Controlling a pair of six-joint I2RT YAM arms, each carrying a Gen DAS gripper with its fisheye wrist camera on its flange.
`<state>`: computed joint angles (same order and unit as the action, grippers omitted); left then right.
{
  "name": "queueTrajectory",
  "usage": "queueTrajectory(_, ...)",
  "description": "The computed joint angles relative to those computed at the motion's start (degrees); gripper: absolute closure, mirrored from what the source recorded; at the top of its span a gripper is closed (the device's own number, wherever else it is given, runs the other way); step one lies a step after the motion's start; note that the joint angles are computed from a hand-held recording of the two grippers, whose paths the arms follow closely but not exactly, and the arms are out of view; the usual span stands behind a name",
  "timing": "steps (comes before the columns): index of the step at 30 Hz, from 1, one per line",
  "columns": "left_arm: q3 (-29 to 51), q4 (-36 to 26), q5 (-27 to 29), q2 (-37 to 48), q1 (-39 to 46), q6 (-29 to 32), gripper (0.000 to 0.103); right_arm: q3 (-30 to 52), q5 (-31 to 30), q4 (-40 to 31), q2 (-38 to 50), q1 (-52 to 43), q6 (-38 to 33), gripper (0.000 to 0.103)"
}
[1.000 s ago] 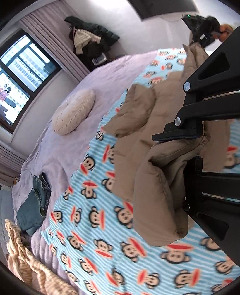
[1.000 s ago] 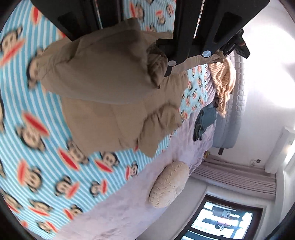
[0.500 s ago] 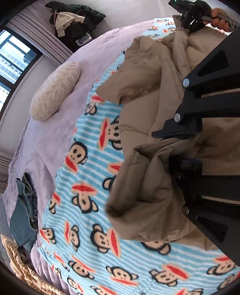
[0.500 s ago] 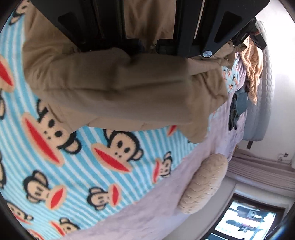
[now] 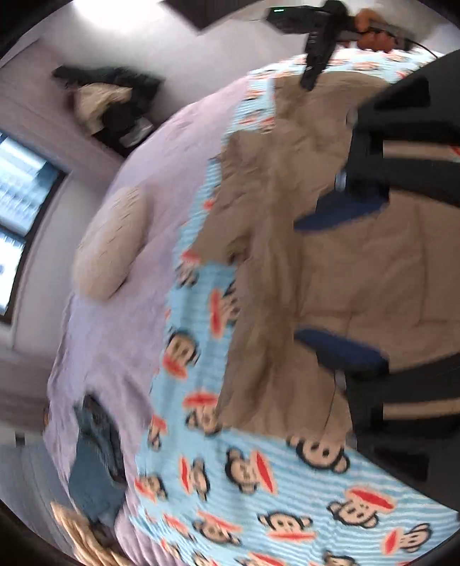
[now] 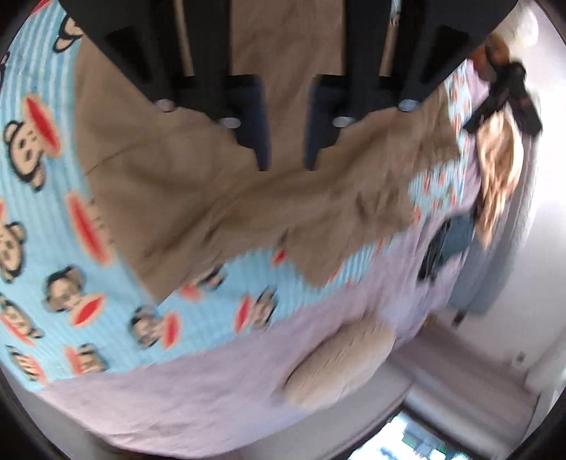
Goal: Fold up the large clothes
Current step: 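Lay the hem over the collar and open both tools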
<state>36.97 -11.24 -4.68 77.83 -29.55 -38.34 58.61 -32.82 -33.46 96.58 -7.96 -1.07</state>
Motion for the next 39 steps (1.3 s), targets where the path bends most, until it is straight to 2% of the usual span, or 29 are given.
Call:
queueTrajectory(4, 6.04, 1.08, -4.44, 12.29, -1.67, 3.86, 0.052, -0.03, 8.32, 3.94, 3.41, 3.33, -3.01, 0.087)
queueTrajectory(7, 7.14, 2.93, -7.58, 17.93, 1.64, 2.20, 0.052, 1.03, 14.45, 8.00, 5.98, 1.59, -2.67, 0.088)
queueTrajectory(8, 6.73, 3.82, -7.61, 18.84, 2.92, 1.65, 0.052, 1.47, 15.75, 9.49, 6.94, 0.02, -2.98, 0.092)
queueTrajectory(10, 5.46, 6.73, -6.54, 20.71, 5.69, 1.27, 0.052, 2.82, 16.36, 10.73, 9.00, -2.89, -2.93, 0.092)
queueTrajectory(13, 6.10, 9.85, -8.12, 24.75, 6.41, 2.71, 0.052, 4.20, 17.92, 13.26, 12.80, -5.02, -2.36, 0.093)
queueTrajectory(19, 9.89, 16.39, -8.94, 33.50, 6.91, 3.31, 0.051, 6.73, 16.68, 18.84, 21.49, -5.86, 1.76, 0.093)
queueTrajectory(23, 10.97, 18.03, -7.80, 35.71, 8.30, 2.73, 0.051, 7.40, 16.64, 19.13, 22.31, -5.66, 2.20, 0.093)
queueTrajectory(25, 11.67, 16.90, -7.27, 35.77, 8.95, 2.35, 0.050, 8.13, 16.05, 17.61, 22.02, -5.89, 2.89, 0.093)
queueTrajectory(28, 12.87, 10.77, -6.83, 33.12, 9.57, 0.66, 0.050, 8.97, 16.36, 14.15, 19.75, -6.03, 4.77, 0.086)
queueTrajectory(29, 12.78, 8.61, -6.85, 31.50, 9.64, 0.18, 0.050, 8.19, 16.06, 13.61, 18.05, -6.11, 4.87, 0.074)
queueTrajectory(30, 12.08, 6.88, -7.35, 29.24, 9.34, 0.06, 0.050, 7.19, 15.17, 13.72, 16.50, -6.19, 4.94, 0.052)
queueTrajectory(32, 9.85, 3.51, -9.18, 23.64, 7.79, 0.47, 0.048, 2.70, 13.08, 14.62, 10.47, -6.71, 5.11, 0.028)
queueTrajectory(34, 8.17, 0.65, -11.33, 19.39, 6.23, 0.42, 0.020, -0.91, 12.41, 14.57, 5.43, -7.02, 4.98, 0.026)
queueTrajectory(35, 6.14, -0.32, -13.28, 15.70, 4.66, -0.21, 0.020, -2.34, 11.62, 13.56, 3.19, -7.33, 4.85, 0.026)
queueTrajectory(39, 2.51, -5.16, -13.54, 7.44, 1.83, -2.71, 0.020, -7.41, 8.51, 9.93, -4.00, -8.80, 5.56, 0.022)
